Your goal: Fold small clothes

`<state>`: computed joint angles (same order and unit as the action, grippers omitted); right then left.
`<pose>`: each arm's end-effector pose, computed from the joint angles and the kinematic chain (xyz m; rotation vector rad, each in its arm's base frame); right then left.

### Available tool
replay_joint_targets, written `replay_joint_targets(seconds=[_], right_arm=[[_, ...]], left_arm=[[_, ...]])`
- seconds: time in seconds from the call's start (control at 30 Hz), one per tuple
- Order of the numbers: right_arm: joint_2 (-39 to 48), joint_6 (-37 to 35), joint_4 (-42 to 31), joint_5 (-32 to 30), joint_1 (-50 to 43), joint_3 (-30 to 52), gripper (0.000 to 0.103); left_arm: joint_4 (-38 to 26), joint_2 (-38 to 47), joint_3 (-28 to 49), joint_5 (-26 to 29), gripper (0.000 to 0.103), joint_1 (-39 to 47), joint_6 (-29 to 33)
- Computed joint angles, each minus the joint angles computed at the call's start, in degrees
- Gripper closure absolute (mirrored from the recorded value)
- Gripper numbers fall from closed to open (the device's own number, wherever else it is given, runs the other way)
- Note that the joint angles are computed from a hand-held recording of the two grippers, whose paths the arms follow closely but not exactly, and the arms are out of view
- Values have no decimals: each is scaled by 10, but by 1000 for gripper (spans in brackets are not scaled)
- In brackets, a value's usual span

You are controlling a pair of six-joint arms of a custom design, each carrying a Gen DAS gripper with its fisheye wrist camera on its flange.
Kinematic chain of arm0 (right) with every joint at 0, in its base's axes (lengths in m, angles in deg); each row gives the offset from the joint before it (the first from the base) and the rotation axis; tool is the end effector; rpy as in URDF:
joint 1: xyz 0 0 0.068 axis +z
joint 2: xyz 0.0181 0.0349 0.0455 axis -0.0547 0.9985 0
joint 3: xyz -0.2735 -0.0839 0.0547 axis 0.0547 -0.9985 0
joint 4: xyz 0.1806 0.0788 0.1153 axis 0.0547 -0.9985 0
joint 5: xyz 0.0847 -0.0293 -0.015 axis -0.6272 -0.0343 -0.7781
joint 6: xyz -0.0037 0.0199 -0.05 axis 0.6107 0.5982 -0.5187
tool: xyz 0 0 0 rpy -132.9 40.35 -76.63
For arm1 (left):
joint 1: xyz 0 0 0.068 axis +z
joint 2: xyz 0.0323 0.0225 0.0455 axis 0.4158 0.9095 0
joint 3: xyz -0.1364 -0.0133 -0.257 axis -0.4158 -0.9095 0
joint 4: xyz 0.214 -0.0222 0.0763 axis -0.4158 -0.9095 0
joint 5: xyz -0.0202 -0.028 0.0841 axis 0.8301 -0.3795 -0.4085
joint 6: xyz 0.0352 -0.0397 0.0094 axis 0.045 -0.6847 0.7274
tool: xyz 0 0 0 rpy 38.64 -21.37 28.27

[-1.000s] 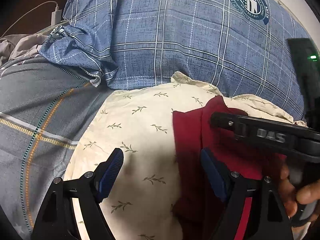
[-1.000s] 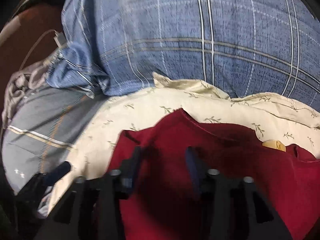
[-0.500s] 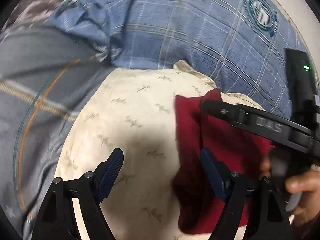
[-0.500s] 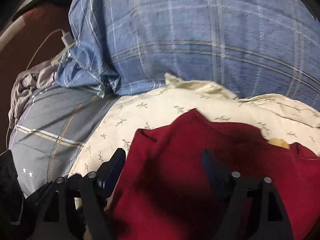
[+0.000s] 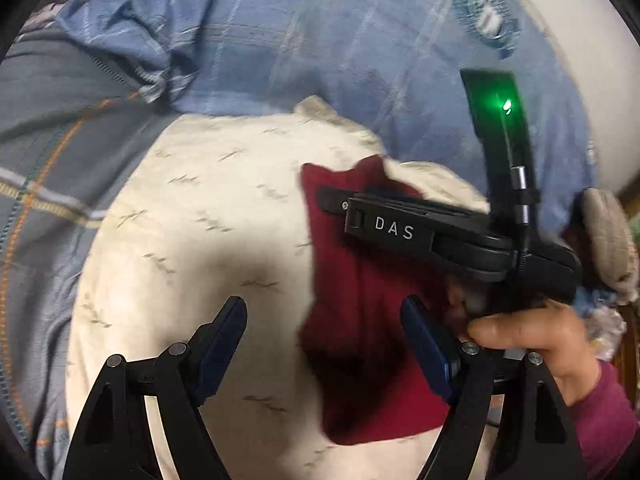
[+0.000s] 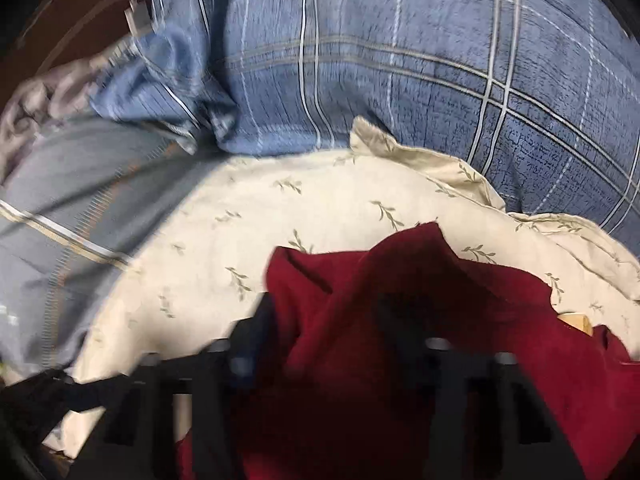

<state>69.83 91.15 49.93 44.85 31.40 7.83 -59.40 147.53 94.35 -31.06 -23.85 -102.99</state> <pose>0.1953 0.1265 0.1994 -0.1048 2.4532 0.2423 0.1567 -0.1823 0.1969 0.3632 2.5097 -0.7669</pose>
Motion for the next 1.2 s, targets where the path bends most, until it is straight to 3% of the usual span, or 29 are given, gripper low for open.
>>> replay_joint_targets(seconds=[0.13,0.3,0.33,0.37,0.43,0.5,0.53,0.6,0.67,0.77,0.9,0.93,0.97,1.0,1.03,1.07,1.13,1.2], right_arm=[[-55,10,-7,-58,-38,-23,81],[-116,8,-38,-61,-40,-36,83],[-124,2,-43,-66,-49,-38,83],[-132,-1,-50,-71,-55,-40,83],[-133,5,-58,-71,-53,-35,83],[-132,10,-58,-87,-62,-34,83],[-132,14,-57,-104,-71,-35,77],[-135,27,-64,-135,-92,-29,66],[-142,44,-65,-127,-90,-27,23],[-134,48,-54,-124,-75,-17,19],[-39,36,-79,-108,-39,29,20],[-20,35,-82,-103,-35,36,21],[-5,38,-78,-90,-29,38,29],[0,41,-75,-59,-18,38,41],[-5,41,-76,-38,-13,35,69],[-21,43,-66,-48,-21,22,76],[-62,46,-51,-74,-42,-6,81],[-112,31,-64,-93,-62,-23,82]], left_arm=[[19,18,4,5,22,-25,32],[17,84,29,-27,23,-41,31],[41,97,23,-26,24,-36,13],[62,107,23,-26,28,-40,-5],[118,114,6,-4,55,-32,-28],[139,110,-4,-6,65,-29,-27],[150,105,-12,-7,73,-28,-27],[168,87,-31,1,76,-26,-23],[181,71,-44,3,76,-30,-12],[174,58,-50,-8,76,-45,1],[173,58,-49,-15,76,-54,15],[168,53,-48,-14,76,-56,17],[164,51,-47,-12,76,-55,19],[153,48,-44,-13,73,-54,22],[134,45,-39,-22,66,-58,26],[116,40,-34,-31,60,-60,32],[68,13,-22,-46,38,-67,36],[65,-10,-30,-62,29,-74,21]])
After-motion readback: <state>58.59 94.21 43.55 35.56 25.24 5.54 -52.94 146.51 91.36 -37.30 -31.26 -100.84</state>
